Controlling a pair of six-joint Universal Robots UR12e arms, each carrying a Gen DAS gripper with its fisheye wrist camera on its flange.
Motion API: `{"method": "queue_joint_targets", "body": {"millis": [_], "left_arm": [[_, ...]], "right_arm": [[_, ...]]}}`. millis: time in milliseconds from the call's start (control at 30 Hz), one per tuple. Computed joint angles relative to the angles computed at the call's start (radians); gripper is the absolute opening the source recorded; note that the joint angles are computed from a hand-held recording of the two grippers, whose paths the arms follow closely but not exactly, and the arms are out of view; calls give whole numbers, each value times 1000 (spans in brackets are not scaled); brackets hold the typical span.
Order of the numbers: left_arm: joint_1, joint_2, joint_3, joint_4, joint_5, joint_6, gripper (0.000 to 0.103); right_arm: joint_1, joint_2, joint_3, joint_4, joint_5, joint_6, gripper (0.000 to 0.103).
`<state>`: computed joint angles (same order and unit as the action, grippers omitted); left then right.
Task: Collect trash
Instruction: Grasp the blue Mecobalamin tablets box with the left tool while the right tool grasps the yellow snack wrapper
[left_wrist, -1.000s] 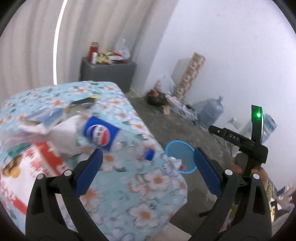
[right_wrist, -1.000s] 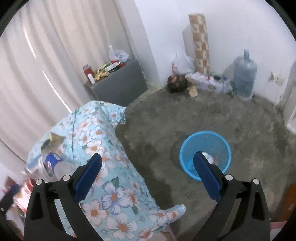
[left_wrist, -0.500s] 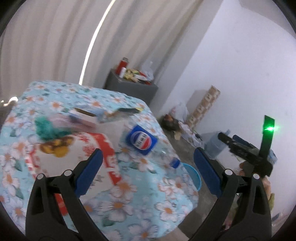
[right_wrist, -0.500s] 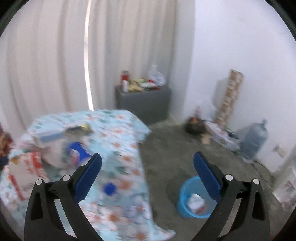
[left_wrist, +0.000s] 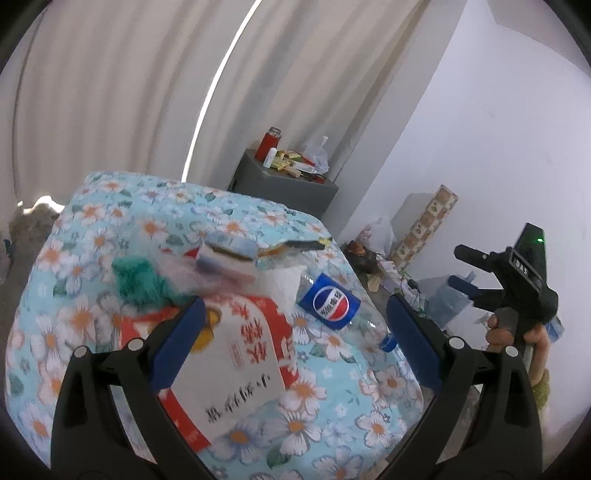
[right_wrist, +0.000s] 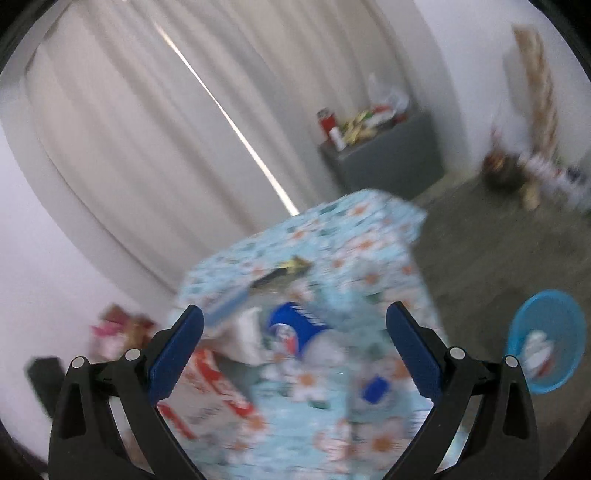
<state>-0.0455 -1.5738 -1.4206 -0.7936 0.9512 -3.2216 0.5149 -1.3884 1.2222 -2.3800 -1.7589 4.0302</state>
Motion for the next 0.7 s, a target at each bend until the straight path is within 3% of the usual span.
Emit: {"method": "queue_joint_targets", "body": {"millis": [100, 167, 300, 433, 567, 700], "left_arm": [[7, -32, 52, -28, 4, 8, 94], [18, -60, 99, -91, -22, 7, 94], [38, -148, 247, -354, -90, 46, 94], [32, -231, 391, -528, -44, 103, 94], [18, -334, 561, -756, -36, 179, 94], [-12, -447, 743, -965, 46, 222, 94]], "right_arm": [[-23, 12, 0, -24, 76, 26, 96], [-42, 23, -2, -33, 137, 37, 96], [-81, 41, 1, -43, 257, 75, 96], [-117, 62, 0, -47, 352, 116, 93], [-146, 87, -5, -81, 452, 161, 92], [-170, 119, -19, -94, 522, 245, 87]]}}
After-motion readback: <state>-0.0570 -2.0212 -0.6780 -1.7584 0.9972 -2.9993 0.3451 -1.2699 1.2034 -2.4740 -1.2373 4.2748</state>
